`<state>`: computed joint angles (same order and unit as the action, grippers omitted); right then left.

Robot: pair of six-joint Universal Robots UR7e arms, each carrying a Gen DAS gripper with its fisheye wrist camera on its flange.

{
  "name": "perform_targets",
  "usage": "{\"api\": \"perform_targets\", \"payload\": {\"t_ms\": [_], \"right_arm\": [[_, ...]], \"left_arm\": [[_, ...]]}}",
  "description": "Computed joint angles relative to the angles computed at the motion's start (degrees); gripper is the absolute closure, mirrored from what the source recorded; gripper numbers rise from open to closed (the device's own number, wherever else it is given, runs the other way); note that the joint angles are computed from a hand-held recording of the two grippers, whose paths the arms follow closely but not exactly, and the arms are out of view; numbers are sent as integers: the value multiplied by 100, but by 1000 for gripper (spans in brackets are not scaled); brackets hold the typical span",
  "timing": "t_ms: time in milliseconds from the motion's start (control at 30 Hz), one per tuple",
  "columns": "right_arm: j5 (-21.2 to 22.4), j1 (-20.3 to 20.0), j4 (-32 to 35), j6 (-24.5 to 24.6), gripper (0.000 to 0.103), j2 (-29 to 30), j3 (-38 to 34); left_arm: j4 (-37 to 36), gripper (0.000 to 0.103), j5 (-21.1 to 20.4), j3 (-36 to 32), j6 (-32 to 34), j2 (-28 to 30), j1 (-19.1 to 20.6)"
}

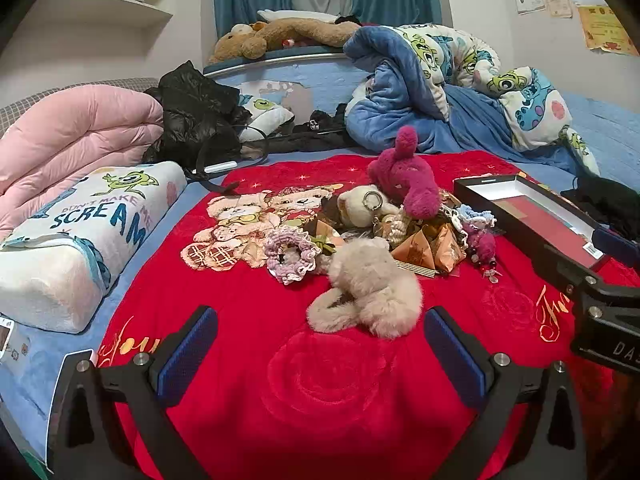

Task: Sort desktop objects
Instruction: 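Move both tools toward the pile of keychains and plush toys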

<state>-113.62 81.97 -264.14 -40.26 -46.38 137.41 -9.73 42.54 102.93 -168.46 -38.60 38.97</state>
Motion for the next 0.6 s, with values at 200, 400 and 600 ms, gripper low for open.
{"api": "perform_targets", "payload": {"t_ms": [200,400,600], "right_arm": [[-195,94,-73,-188,0,131,-121],[-293,89,237,-39,0,73,-123],[-179,-35,87,334,0,-1,-86]], "left_arm": [[22,0,3,-6,1,2,-5],[30,0,-1,-21,-37,34,-13],[185,0,111,-112,-197,66,58]]}}
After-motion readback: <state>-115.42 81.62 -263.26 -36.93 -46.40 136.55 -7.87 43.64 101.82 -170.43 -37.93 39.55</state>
